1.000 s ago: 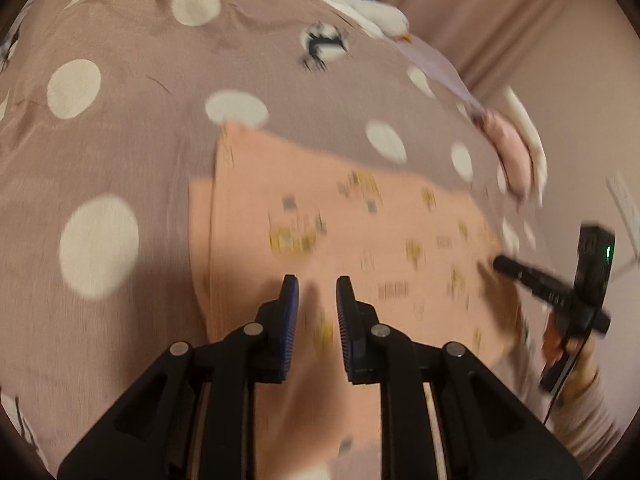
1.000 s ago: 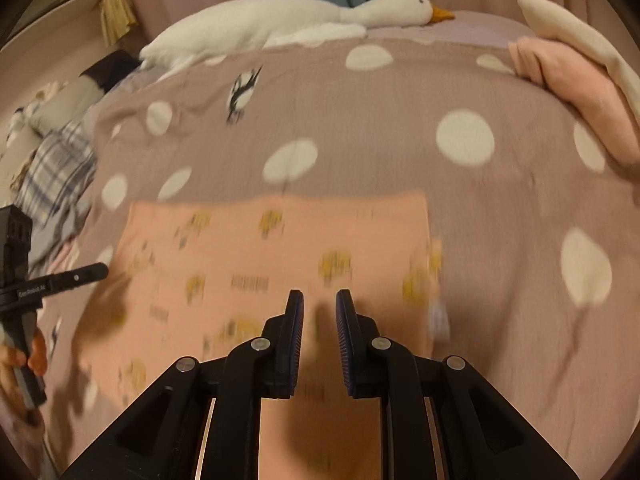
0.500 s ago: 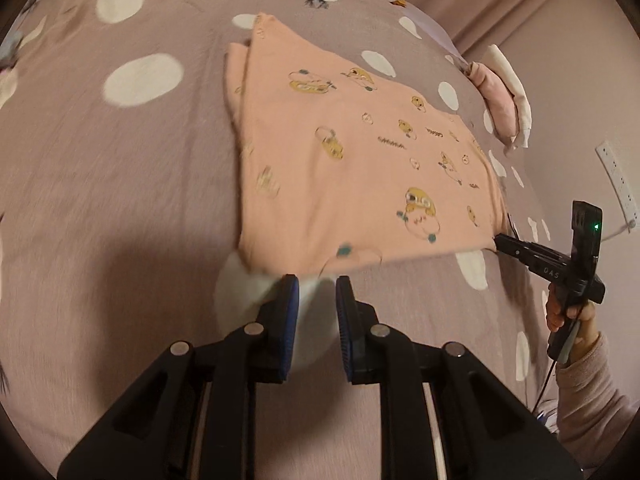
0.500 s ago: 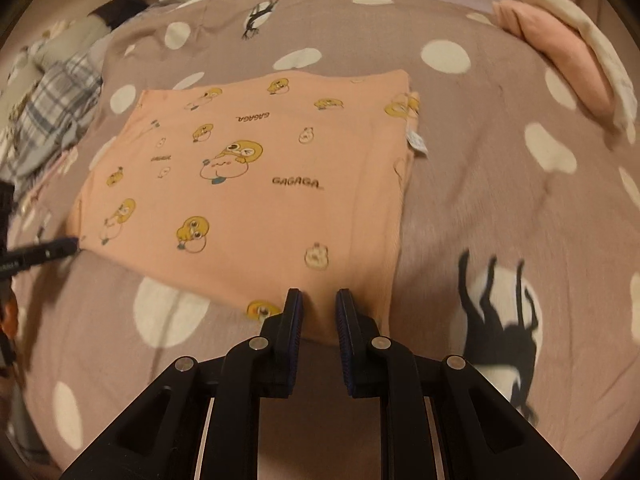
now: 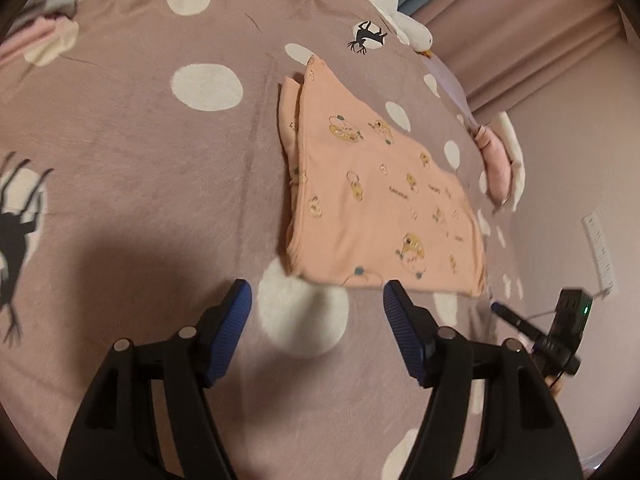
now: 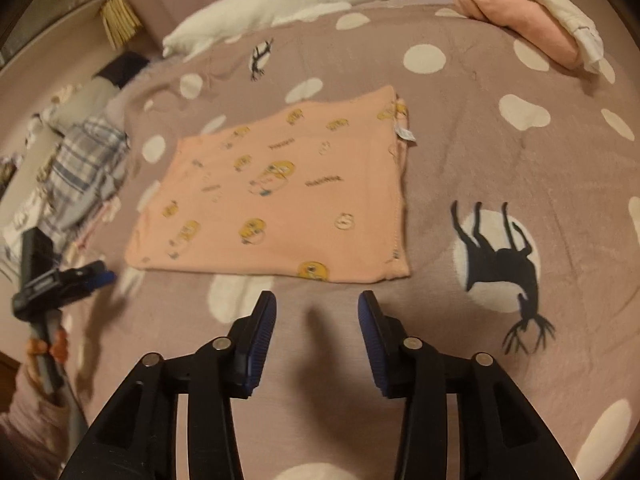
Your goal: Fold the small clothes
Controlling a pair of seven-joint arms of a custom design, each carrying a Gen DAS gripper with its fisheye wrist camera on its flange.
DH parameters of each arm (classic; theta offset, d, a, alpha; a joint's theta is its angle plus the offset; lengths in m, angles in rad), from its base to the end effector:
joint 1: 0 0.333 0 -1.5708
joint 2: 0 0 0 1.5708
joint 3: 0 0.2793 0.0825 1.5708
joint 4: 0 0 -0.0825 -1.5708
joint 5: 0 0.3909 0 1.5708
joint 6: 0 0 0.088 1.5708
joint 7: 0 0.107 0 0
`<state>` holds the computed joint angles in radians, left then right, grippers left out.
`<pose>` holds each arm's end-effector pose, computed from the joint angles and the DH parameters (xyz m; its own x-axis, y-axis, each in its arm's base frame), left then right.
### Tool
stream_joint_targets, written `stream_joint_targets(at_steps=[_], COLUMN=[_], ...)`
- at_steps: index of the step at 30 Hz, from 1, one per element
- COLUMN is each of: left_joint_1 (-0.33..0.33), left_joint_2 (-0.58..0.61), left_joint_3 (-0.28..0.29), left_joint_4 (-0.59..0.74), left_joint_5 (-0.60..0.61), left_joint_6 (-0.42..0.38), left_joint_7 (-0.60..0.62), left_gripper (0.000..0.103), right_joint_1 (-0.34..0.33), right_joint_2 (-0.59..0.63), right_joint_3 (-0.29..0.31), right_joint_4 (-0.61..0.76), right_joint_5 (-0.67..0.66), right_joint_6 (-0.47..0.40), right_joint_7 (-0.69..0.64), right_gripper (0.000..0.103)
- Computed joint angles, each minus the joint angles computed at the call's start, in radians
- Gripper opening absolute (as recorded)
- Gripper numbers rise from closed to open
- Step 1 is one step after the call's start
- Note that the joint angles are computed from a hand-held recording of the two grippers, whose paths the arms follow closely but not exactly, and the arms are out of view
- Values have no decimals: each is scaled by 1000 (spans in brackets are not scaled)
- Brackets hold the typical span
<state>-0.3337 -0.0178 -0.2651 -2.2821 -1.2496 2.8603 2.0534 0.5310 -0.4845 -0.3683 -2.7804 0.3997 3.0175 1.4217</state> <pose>0.4751 -0.2613 0.3592 -0.1097 -0.7793 0.6170 -0.9023 -0.1823 -0.3907 0.4234 0.0492 0.3771 0.0312 -0.9348 -0.3539 -0.8011 0.1883 -0.5681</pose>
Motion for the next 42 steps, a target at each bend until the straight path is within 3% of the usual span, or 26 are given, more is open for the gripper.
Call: stream_joint_targets(at_steps=[6,10,17,24,26,30,34,37,39,42], left_joint_1=[54,89,115,130,124,90,121,123,128,138], left_joint_2=[98,158,275,377,395,411,419,424,426,431], left_joint_3=[16,5,-26,-62,-60,-26,-55,-57,-61,-71], left_joint_4=[109,186,332,451,473,485,479,482,484,489], left_joint_5=[-240,-280,-148,41,126,369,427,477,495,503], left_joint_6=[-122,-166,-167,-148,-137,-124,-117,-118,-122,-128], left_joint_7=[107,126,42,-73,-134,-304,-331,-365,-379,-393], left_gripper=[70,70,70,70,64,24,20,20,20,20], right_joint_1=[150,220,384,562,565,516,477,451,439,438], right_joint_2=[-7,-2,72,305,386,574,701,767,813,791], right_joint_3=[-110,-171,-300,-422,-420,-376,-347,-335,-336,-328], right_joint_4=[8,25,128,369,440,605,716,772,809,783], right_joint_5=[77,104,227,456,506,509,408,330,263,183], right_joint_6=[45,50,42,-33,-68,-144,-170,-204,-252,-236], right_joint_7=[-62,-100,-225,-401,-427,-370,-253,-169,-95,-51], right_gripper=[43,44,44,44,44,44,43,28,23,22])
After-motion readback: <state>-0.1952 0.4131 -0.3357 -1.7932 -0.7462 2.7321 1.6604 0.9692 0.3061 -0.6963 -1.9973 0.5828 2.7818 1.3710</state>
